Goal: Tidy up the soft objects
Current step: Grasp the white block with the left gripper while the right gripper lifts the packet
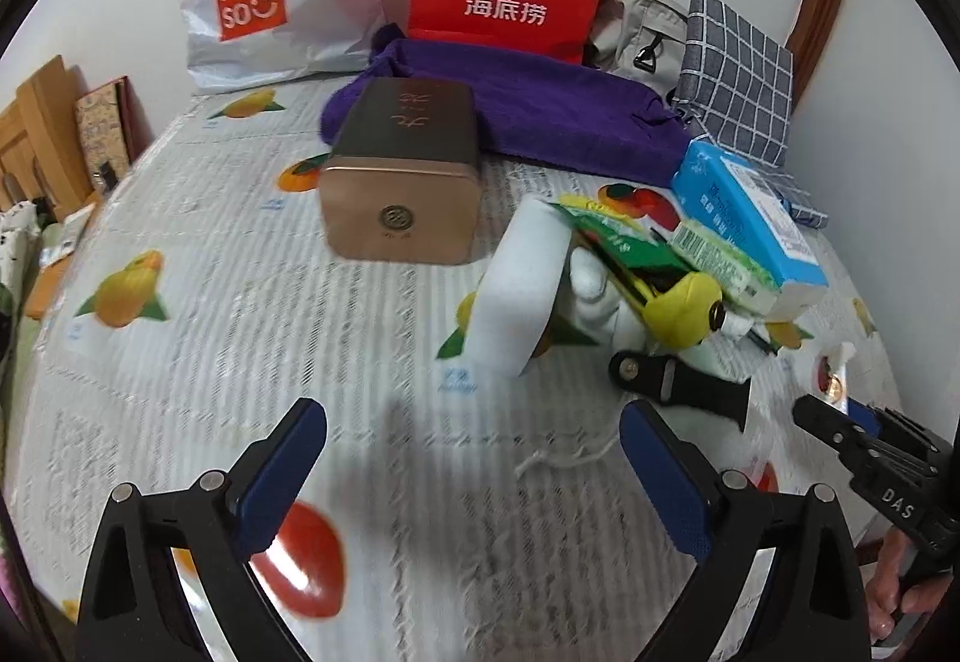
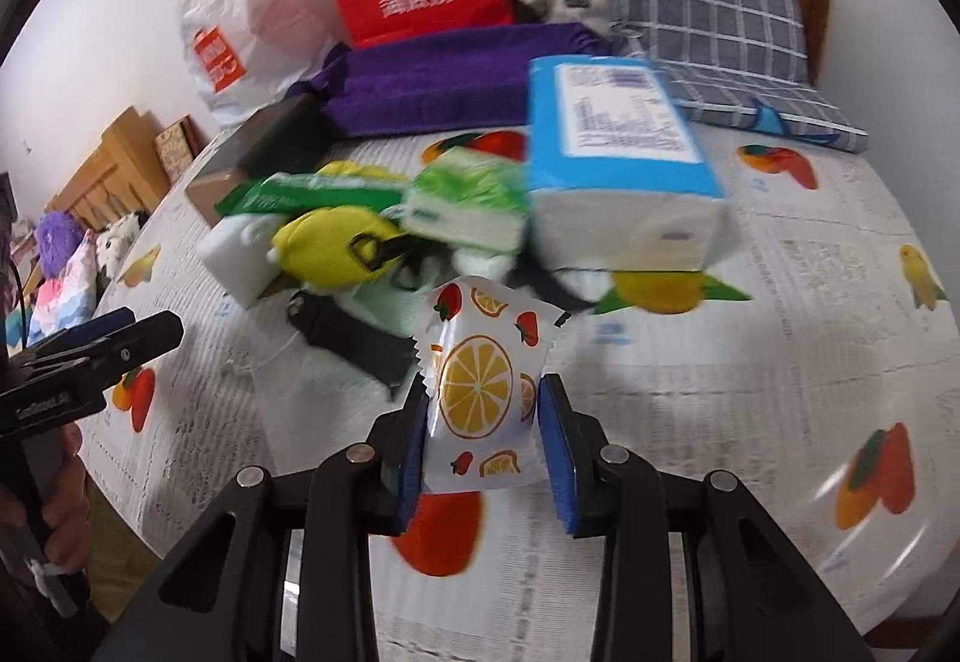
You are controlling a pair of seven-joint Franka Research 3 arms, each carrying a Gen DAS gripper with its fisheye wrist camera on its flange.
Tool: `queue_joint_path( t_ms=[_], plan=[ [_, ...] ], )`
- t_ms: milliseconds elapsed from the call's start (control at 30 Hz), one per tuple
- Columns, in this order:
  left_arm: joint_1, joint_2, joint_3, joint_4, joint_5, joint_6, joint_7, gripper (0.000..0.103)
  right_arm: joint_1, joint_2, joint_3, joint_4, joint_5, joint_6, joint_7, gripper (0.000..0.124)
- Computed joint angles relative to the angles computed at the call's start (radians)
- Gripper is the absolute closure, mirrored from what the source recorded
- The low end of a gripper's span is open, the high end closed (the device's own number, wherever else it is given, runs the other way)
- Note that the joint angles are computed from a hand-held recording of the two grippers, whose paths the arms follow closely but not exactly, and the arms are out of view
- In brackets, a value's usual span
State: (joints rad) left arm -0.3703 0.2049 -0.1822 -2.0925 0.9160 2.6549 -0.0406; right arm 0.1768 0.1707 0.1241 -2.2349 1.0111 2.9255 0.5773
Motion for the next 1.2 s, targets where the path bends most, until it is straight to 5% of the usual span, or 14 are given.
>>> queue_joint_path(
  t_ms=[333, 500, 633, 1200],
  plan=[
    [-0.027, 0.117, 0.028, 0.14, 0.02, -0.071, 0.055, 0.037, -0.041, 0.069, -0.034, 0.03, -0.135, 0.051, 0.132, 0.089],
    [-0.045, 0.167, 0.047, 0.199, 0.03, -0.081, 0.077, 0.071, -0.088, 0.097, 0.009, 0.051, -0.129, 0.044, 0.107, 0.089],
    [-0.041, 0.163, 0.063, 0.178, 0.036, -0.008, 0.06, 0.072, -0.116, 0.108, 0.031, 0.075, -0.084, 0.016, 0.066, 0.089],
    [-0.009, -0.024, 0.01, -0.048, 0.073, -0.023, -0.09, 0.072, -0.118, 0.118, 0.045, 0.076, -0.051, 0.047, 0.042, 0.089]
  ],
)
